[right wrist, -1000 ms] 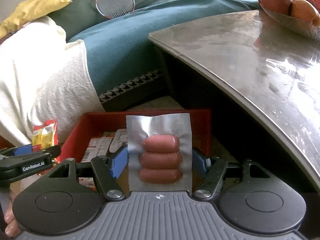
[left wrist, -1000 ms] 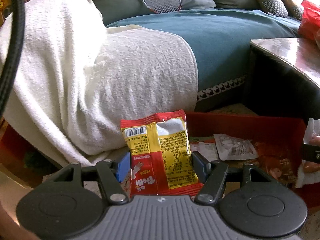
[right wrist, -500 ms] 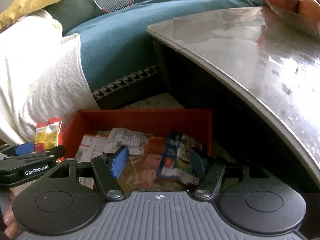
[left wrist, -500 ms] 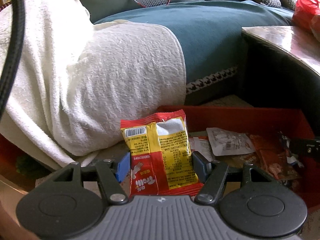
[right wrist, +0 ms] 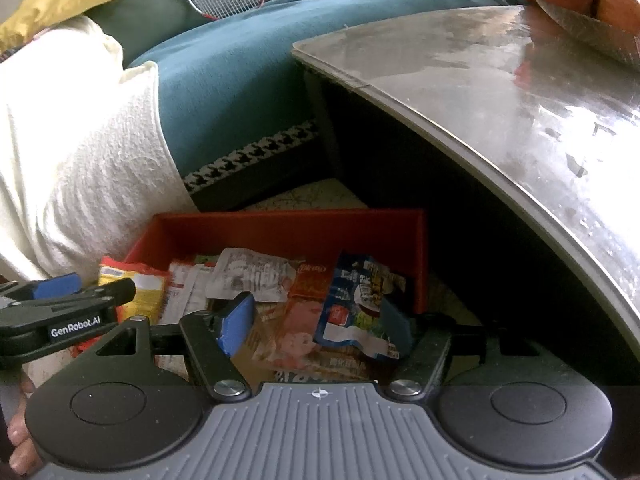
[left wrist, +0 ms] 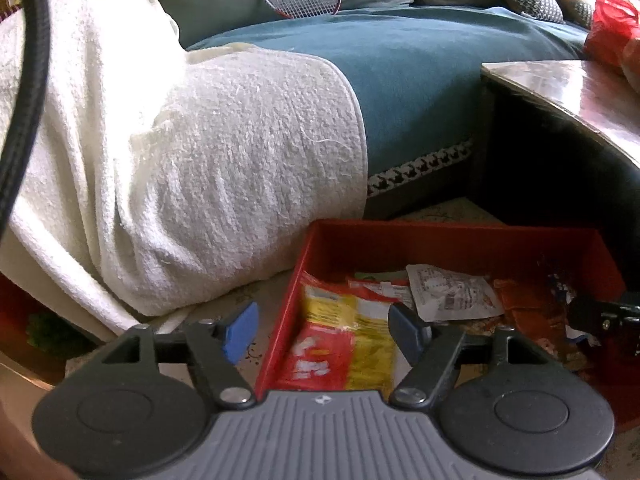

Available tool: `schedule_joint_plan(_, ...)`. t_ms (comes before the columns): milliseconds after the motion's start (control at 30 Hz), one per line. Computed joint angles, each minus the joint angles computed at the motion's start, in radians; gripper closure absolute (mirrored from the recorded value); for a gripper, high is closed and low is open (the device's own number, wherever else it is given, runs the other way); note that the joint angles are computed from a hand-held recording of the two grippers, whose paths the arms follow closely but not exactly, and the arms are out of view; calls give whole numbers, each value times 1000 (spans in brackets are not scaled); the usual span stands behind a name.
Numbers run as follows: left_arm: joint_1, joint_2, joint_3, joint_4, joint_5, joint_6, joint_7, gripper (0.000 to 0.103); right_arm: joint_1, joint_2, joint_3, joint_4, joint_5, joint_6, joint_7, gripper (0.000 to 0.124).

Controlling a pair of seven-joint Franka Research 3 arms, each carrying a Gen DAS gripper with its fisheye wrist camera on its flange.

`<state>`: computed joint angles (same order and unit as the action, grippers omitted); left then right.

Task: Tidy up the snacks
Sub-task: 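Move the left tool to the orange bread pack while the right tool reaches the chocolate wrapper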

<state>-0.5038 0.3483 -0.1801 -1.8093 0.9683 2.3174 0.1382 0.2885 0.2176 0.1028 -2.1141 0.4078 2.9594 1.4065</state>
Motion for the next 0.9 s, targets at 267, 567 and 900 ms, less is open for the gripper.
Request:
schedule_joint_plan(267,-5,-13,-5,-12,6,-11,3,37,-3,-8,6,-7,12,-14,-14,45)
schedule_joint_plan(567,-3,-34,-16,-36,5,-24,9,37,-1,-22,8,-18,28,-19,-28,42)
schedule_joint_plan(900,22,-68,-27,-79,-37,-6,47,36,9,-36,4,-32,20,-42,-27,38)
